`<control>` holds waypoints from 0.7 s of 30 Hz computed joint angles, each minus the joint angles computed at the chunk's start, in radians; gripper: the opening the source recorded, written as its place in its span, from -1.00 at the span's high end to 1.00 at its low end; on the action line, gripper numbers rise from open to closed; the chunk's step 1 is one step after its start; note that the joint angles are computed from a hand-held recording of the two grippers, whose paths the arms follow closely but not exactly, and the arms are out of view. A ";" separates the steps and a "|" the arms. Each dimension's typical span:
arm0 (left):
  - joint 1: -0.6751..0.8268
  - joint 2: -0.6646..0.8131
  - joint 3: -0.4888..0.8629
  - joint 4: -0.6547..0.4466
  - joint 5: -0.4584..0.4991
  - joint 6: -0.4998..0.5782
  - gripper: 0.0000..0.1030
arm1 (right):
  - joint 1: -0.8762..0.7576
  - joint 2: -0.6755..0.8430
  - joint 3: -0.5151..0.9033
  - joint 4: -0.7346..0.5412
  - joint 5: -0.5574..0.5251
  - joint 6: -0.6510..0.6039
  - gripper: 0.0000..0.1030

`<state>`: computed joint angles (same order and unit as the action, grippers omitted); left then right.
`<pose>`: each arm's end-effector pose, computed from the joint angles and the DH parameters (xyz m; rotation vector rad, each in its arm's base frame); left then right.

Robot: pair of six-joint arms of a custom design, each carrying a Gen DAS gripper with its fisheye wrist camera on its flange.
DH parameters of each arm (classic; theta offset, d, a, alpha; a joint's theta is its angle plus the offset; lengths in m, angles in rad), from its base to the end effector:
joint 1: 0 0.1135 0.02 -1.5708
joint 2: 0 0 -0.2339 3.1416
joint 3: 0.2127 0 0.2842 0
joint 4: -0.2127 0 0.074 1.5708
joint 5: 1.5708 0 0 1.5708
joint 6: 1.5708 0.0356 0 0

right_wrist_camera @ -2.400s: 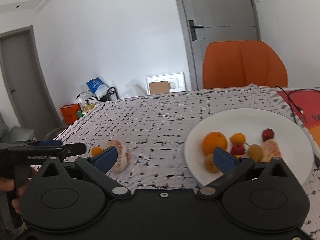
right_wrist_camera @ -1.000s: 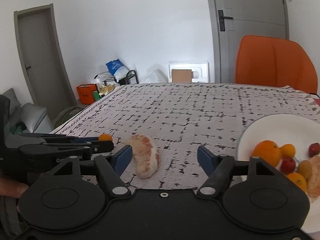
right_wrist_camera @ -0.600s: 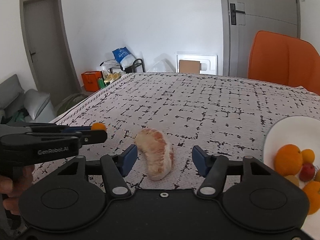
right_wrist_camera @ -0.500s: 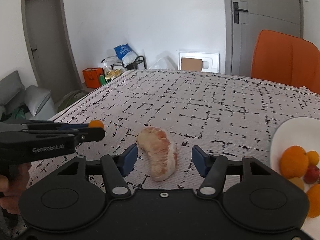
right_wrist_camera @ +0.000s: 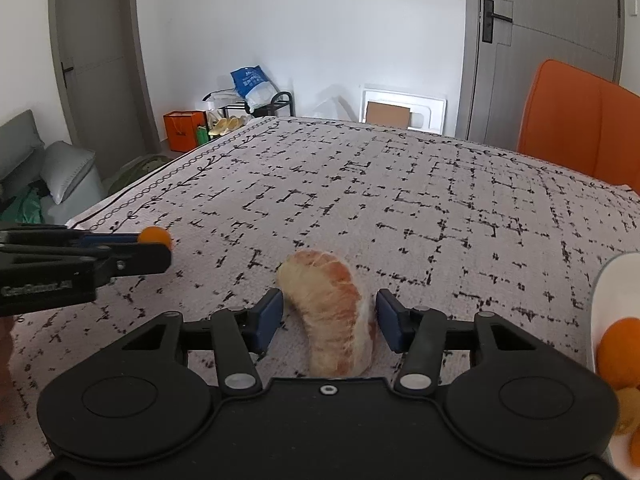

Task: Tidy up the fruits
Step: 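Grasp the small tangerine with the left tool while the right tool grasps the peeled pomelo, then carry the pomelo and tangerine over the plate with both tools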

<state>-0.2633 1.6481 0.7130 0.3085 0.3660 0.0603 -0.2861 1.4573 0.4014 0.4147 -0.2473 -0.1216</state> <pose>0.3232 -0.1003 0.0959 0.5562 2.1247 -0.5157 0.2610 -0.0677 0.0688 0.0438 2.1894 0.0441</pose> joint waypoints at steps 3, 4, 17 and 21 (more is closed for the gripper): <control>-0.009 -0.015 -0.009 -0.005 -0.005 0.005 0.59 | 0.009 0.010 0.004 0.013 0.019 -0.001 0.13; -0.012 -0.020 -0.013 -0.006 -0.007 0.006 0.59 | 0.011 0.006 -0.001 0.016 0.025 -0.008 0.16; -0.082 -0.068 -0.031 -0.007 -0.035 -0.001 0.59 | -0.100 -0.198 -0.098 -0.049 -0.068 -0.003 0.25; -0.105 -0.080 -0.034 -0.007 -0.039 -0.001 0.59 | -0.133 -0.271 -0.130 -0.070 -0.095 0.006 0.25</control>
<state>-0.3683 1.5679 0.6790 0.3018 0.3271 0.0588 -0.4190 1.1865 0.2714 0.3442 -0.3418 -0.1160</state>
